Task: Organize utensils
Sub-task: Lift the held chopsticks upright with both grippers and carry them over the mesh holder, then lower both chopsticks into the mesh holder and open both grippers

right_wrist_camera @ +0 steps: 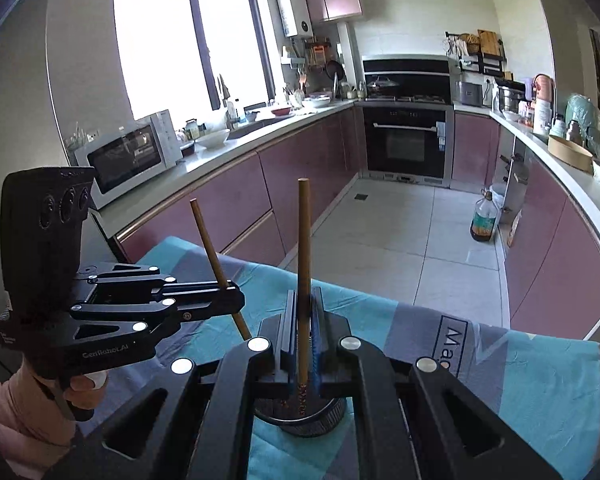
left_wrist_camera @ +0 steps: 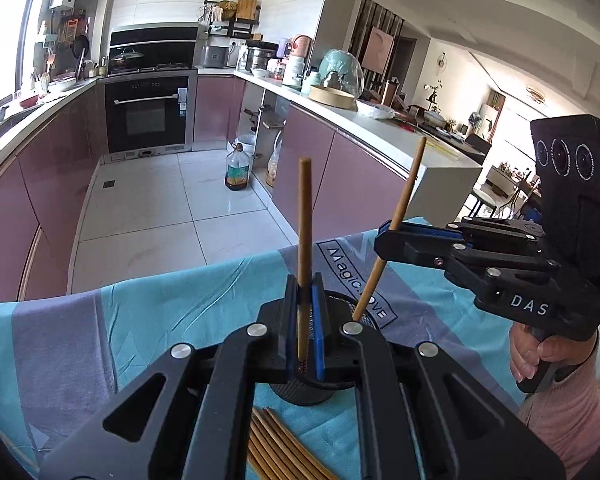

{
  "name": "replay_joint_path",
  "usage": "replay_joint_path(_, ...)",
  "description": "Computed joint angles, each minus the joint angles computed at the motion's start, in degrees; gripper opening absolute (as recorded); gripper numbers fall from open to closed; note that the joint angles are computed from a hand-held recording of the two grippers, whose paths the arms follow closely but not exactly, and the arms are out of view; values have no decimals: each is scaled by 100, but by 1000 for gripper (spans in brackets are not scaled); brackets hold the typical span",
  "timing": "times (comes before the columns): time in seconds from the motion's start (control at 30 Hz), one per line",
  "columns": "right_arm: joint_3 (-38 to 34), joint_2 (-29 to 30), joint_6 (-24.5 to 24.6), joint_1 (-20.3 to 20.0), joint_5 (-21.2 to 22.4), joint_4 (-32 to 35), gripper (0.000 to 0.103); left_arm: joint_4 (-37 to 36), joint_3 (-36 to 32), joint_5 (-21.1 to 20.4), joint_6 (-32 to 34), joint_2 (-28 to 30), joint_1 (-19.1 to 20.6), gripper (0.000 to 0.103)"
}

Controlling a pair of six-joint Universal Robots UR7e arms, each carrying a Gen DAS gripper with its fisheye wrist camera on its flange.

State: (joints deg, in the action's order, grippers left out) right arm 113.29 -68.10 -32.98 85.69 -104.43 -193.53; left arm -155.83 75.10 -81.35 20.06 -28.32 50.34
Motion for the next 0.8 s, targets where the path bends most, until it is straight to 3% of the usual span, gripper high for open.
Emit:
replay_joint_path(0.2,-343,258,116,37,-357,274,5,43,-297,115,52,296,111,8)
replay_joint_path(0.57,-467,444,280,44,-414,47,9,-16,-661,394,110,613,170,11)
replay_joint_path(0.7,-274,373,251,36,-316,-239,19,-468,-350,516,181,480,181,16)
replay_joint_path(0.8,-24,240,204,16,-81,-474,24,-963,63,574,224,273,181,25)
